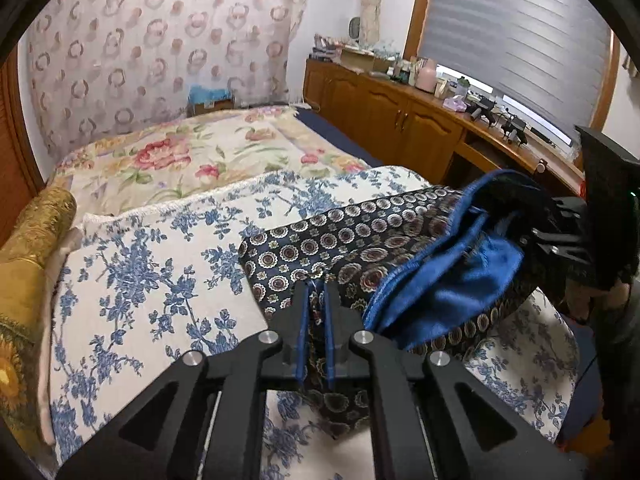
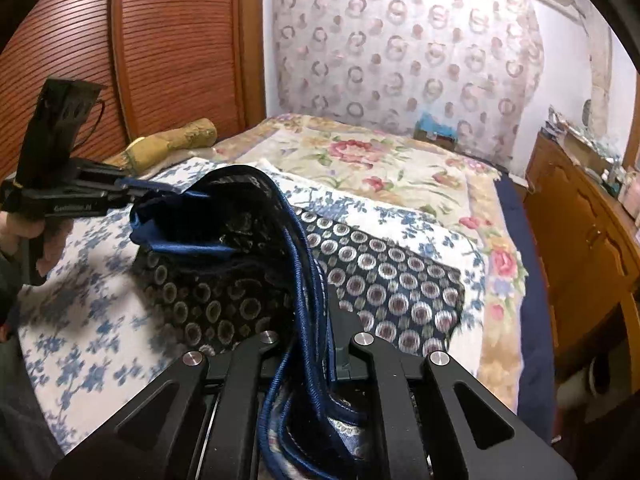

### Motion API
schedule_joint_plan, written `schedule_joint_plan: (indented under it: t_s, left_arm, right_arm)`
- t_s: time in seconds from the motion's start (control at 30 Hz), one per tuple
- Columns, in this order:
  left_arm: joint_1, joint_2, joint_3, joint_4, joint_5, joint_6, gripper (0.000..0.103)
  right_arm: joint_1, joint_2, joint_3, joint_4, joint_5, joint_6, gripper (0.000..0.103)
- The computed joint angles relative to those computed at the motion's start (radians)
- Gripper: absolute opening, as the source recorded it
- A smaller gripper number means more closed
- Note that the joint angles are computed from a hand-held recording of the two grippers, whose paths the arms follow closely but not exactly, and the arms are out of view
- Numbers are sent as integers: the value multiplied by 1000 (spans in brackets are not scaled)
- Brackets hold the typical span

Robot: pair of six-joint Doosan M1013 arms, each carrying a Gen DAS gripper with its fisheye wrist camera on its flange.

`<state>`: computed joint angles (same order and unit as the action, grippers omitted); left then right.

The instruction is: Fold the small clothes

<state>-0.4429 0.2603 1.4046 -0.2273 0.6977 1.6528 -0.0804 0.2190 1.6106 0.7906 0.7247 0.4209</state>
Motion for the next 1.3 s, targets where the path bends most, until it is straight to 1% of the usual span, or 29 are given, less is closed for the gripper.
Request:
schedule_joint_plan:
  t_s: [0.07, 0.13, 0.17, 0.23, 0.33, 0.4, 0.43, 0.47, 0.53, 0.63, 0.67, 0.7, 0.73, 0.77, 0.87, 0.93, 1.03, 1.17, 1.3]
  left_arm:
    - [9, 8, -10, -20, 10, 14, 13]
    - [14, 4, -6, -3, -6, -4, 35]
    - [20, 3, -5, -17, -11, 2, 36]
    - [33, 4, -8, -49, -8, 24, 38]
    - [42, 16, -18, -35, 8, 17, 38]
    - [49, 27, -24, -53, 22, 24, 38]
    - [51, 33, -28, -53, 34, 24, 38]
    - [52, 41, -35, -50, 49, 24, 38]
    - [53, 53, -43, -52, 68, 27, 38]
    - [50, 66, -53, -48, 83, 35, 38]
    - [48, 71, -58, -47, 87, 35, 38]
    - [47, 75, -62, -46, 91, 36, 38]
    - [46, 79, -65, -39, 90, 33, 38]
    - [44, 84, -69, -28, 91, 25, 38]
    - [47, 98, -81, -49, 103, 46, 38]
    - [48, 107, -90, -49, 111, 50, 38]
    - [47, 118, -106, -34, 123, 50, 38]
    - [46, 132, -122, -17, 129, 45, 38]
    - [49, 146, -138, -6, 142, 37, 38]
  right_arm:
    - [5, 27, -31, -27, 16, 27, 5]
    - [12, 56, -66, -65, 37, 54, 5]
    - [14, 65, -76, -77, 45, 61, 5]
    - [21, 90, -104, -113, 61, 81, 5]
    - [28, 115, -130, -146, 67, 119, 5]
    - [29, 130, -148, -161, 73, 157, 5]
    - [30, 137, -158, -177, 75, 187, 12]
    - [35, 142, -166, -207, 69, 221, 16]
    - [45, 142, -169, -261, 21, 279, 31]
    - [41, 137, -172, -262, -9, 314, 42]
    - [39, 129, -167, -268, -33, 334, 44]
    - [37, 120, -162, -268, -45, 344, 50]
    - [34, 114, -161, -263, -49, 348, 52]
    - [30, 107, -157, -255, -51, 345, 52]
    - [20, 73, -126, -255, -82, 348, 55]
    - [7, 46, -95, -248, -100, 352, 62]
    - [-9, 24, -57, -277, -116, 400, 65]
    - [-23, 37, -47, -370, -92, 501, 66]
    - [-31, 54, -46, -375, -82, 523, 66]
